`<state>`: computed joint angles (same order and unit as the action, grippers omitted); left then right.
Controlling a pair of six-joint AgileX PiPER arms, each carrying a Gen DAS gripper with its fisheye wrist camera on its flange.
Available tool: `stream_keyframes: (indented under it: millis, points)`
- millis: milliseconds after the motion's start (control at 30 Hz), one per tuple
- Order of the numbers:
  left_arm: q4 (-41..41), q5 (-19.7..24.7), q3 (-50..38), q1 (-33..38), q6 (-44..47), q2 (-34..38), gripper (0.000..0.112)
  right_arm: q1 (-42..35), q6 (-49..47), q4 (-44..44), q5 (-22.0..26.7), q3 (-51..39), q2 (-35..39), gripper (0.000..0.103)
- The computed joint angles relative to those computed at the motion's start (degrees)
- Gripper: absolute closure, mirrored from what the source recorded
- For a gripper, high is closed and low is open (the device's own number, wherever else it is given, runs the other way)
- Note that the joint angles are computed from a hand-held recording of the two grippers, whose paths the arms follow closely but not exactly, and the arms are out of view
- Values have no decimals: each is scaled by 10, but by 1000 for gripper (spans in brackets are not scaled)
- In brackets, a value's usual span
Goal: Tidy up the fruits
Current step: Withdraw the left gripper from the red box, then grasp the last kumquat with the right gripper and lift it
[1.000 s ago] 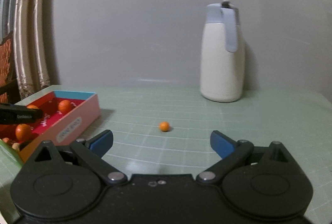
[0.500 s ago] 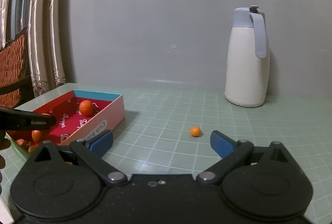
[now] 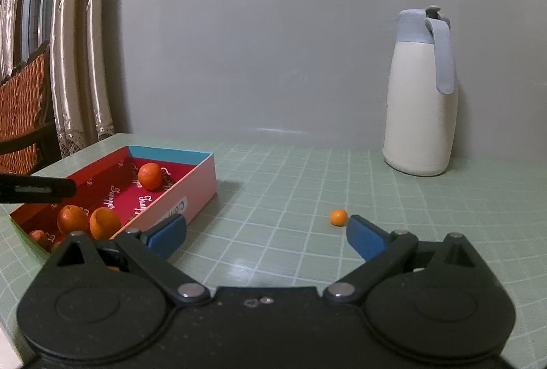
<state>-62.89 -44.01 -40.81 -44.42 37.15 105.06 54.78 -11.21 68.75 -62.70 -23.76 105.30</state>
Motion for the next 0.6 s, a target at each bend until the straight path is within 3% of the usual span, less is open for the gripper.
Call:
stream_keyframes:
  millis: [300,600]
  points:
    - [2,-53,61,-6,-36,-24,38,-41,-7,-22,19,-28,19,3]
    - [17,-105,117,11,-78,-34,36,-174,52,-77,89,-45,24,10]
